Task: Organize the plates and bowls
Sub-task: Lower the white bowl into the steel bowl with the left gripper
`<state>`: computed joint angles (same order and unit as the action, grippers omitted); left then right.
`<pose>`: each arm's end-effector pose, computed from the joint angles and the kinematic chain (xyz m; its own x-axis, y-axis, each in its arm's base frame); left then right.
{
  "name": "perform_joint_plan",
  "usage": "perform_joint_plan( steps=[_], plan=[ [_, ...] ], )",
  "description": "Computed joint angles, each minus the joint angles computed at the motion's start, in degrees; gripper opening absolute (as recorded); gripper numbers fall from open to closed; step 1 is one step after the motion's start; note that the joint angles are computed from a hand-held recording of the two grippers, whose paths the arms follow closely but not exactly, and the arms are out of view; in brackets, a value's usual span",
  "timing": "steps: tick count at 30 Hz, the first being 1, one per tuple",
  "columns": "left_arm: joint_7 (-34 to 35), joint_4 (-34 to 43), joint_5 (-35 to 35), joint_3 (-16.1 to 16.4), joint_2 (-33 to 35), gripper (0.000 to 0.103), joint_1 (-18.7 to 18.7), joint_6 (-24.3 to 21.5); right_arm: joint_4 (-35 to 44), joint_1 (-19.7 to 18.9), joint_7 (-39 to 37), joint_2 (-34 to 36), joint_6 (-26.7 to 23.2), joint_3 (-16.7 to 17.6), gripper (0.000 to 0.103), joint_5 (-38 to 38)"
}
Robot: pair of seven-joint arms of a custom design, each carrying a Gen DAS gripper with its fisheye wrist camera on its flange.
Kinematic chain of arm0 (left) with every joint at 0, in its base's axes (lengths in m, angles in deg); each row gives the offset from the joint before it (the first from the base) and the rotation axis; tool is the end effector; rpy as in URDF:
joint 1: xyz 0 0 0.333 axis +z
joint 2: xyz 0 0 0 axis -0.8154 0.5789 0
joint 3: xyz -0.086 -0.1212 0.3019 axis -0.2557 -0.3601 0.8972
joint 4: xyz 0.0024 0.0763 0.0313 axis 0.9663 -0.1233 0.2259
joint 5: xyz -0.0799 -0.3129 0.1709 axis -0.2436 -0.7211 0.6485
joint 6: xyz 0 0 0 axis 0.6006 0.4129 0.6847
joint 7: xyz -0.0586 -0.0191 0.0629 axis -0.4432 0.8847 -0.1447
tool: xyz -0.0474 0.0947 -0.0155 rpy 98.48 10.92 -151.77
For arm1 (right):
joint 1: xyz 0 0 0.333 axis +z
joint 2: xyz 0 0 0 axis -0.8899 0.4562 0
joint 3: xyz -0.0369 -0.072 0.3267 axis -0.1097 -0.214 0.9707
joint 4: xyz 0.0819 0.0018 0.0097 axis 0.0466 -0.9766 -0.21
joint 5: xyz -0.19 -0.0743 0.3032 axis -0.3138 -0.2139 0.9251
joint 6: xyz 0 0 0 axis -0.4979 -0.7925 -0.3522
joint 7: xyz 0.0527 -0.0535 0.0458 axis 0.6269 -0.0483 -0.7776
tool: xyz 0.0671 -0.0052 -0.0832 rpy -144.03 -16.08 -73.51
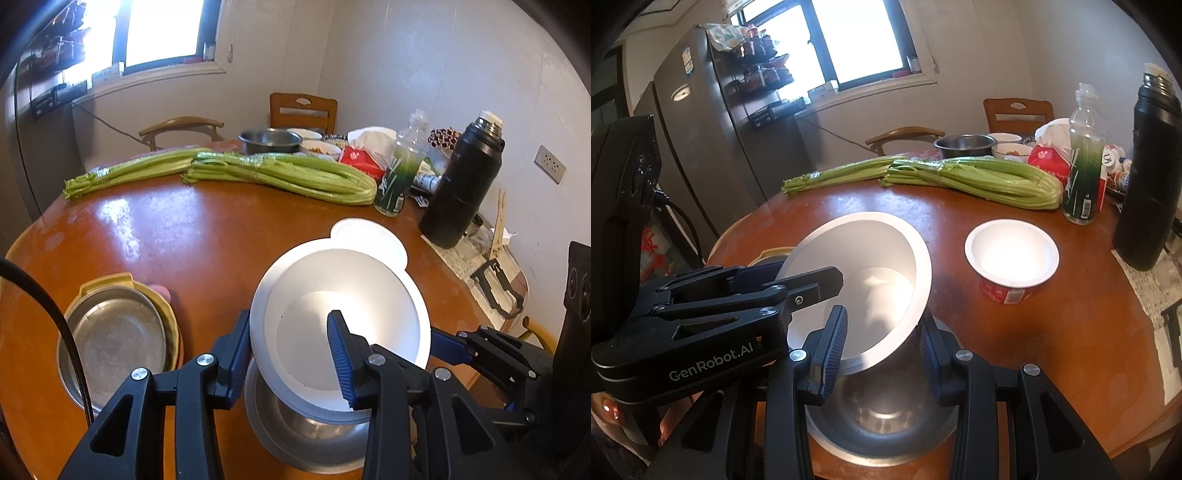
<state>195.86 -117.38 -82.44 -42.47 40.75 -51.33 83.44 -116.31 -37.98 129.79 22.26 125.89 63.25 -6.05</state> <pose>0.6509 -0.0880 0.5687 -0.6356 -0.7575 0.1490 -0.6295 0.3968 -0.6680 0.5479 0.2987 0.5584 -0.1444 -0.9700 -0.1958 -0.6642 0.2417 -0.7074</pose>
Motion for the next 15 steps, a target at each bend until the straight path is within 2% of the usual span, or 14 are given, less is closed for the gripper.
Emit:
perform_joint_plan(
  steps=[15],
  plan=[
    [-0.59, -2.91, 2.47, 0.33, -0.25, 0.040, -0.64, -1.14, -4.59, -0.50, -0.97, -1.55, 0.80, 0.94, 0.041, 3.71]
  ],
)
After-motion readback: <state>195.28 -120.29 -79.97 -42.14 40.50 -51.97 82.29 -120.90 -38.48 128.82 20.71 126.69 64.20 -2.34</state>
